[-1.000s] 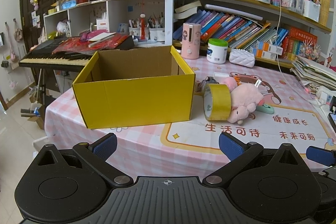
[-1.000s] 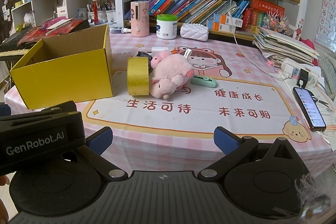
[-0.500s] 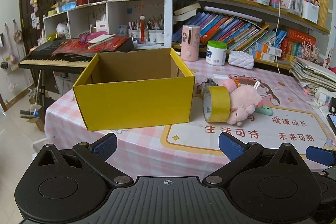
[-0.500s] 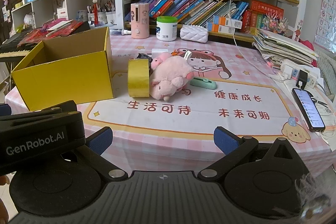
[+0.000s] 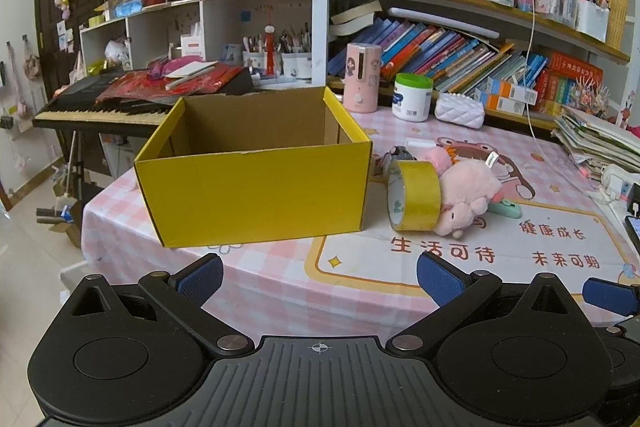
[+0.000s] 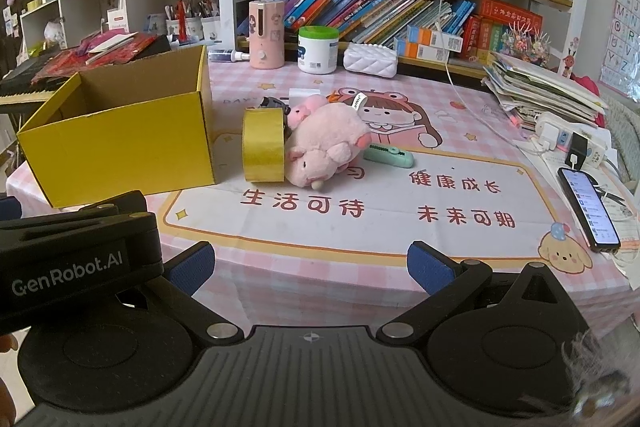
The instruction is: Organize objects
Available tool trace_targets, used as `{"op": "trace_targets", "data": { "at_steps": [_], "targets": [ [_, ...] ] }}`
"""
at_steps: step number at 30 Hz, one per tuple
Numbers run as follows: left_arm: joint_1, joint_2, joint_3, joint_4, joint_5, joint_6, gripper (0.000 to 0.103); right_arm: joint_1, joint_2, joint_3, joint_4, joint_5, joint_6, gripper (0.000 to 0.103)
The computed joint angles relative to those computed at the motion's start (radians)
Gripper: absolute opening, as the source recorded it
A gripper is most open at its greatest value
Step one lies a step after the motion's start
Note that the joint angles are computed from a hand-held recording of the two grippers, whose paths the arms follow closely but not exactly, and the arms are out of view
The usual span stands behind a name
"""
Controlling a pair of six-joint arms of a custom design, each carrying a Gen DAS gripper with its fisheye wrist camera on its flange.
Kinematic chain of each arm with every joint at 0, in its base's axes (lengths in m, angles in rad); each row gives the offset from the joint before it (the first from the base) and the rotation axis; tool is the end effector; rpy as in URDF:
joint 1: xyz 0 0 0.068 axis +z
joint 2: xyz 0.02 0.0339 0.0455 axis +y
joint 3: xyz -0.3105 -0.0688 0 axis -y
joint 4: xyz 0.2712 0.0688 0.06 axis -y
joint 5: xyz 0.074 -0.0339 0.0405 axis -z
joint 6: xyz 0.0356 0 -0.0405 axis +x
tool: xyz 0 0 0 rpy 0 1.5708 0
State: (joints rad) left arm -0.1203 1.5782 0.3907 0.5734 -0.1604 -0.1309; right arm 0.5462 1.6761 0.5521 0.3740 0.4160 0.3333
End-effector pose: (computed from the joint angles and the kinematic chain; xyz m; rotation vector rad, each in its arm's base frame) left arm 0.2673 -0.0266 0.1320 -0.1021 2.1737 0.0321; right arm 0.2654 0.1445 0.1310 -0.0334 2.2438 -0.0128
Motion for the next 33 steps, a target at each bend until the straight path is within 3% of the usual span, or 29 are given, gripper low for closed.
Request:
{"op": "trace_targets", "data": {
  "at_steps": [33],
  "targets": [
    [-0.102, 0.243, 0.262, -0.047, -0.123, -0.091, 0.103, -0.278, 0.191, 0.224, -0.033, -0.258, -0.200, 0.103]
  ]
}}
